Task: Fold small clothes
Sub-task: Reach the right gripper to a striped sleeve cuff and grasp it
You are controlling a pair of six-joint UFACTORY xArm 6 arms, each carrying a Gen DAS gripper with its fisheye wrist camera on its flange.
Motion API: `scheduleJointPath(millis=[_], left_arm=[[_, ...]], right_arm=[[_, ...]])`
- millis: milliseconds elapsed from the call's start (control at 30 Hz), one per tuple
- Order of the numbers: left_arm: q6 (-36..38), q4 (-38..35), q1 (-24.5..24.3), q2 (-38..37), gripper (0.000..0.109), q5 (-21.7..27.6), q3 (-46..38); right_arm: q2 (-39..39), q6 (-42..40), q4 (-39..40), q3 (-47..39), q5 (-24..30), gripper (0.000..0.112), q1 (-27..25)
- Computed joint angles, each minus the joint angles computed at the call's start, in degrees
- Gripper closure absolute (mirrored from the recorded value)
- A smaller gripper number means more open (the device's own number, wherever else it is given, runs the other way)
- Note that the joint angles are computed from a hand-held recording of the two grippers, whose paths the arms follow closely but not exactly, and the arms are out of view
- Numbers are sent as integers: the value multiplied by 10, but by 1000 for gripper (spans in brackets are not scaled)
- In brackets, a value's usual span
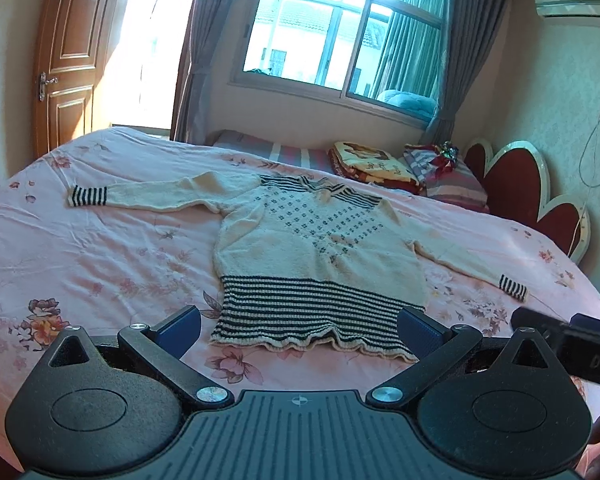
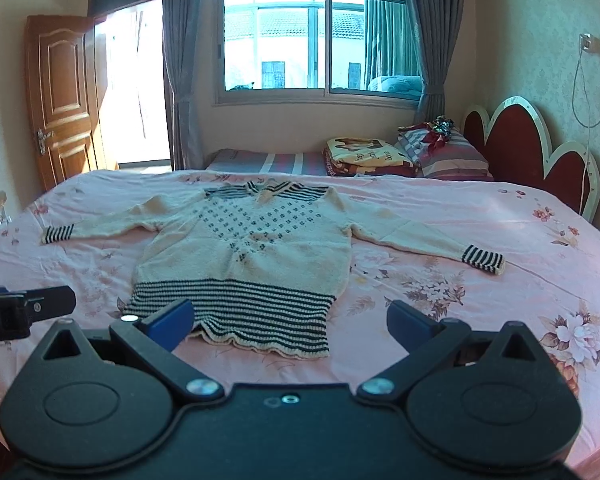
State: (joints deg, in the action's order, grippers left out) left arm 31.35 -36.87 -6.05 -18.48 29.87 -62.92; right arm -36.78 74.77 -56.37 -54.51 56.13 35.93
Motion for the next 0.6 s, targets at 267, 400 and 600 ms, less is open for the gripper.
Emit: scheduleJointPath(millis=[267, 400, 600], left_arm=[[3, 5, -35, 110, 6, -26, -88], [-9, 32, -43, 207, 6, 33, -195], [-42, 80, -75, 366, 6, 83, -378]], right_arm=[[-45, 10, 98, 73, -98, 10, -196], [-35, 5, 143, 106, -194, 13, -336], [85, 23, 172, 84, -336, 47, -505]])
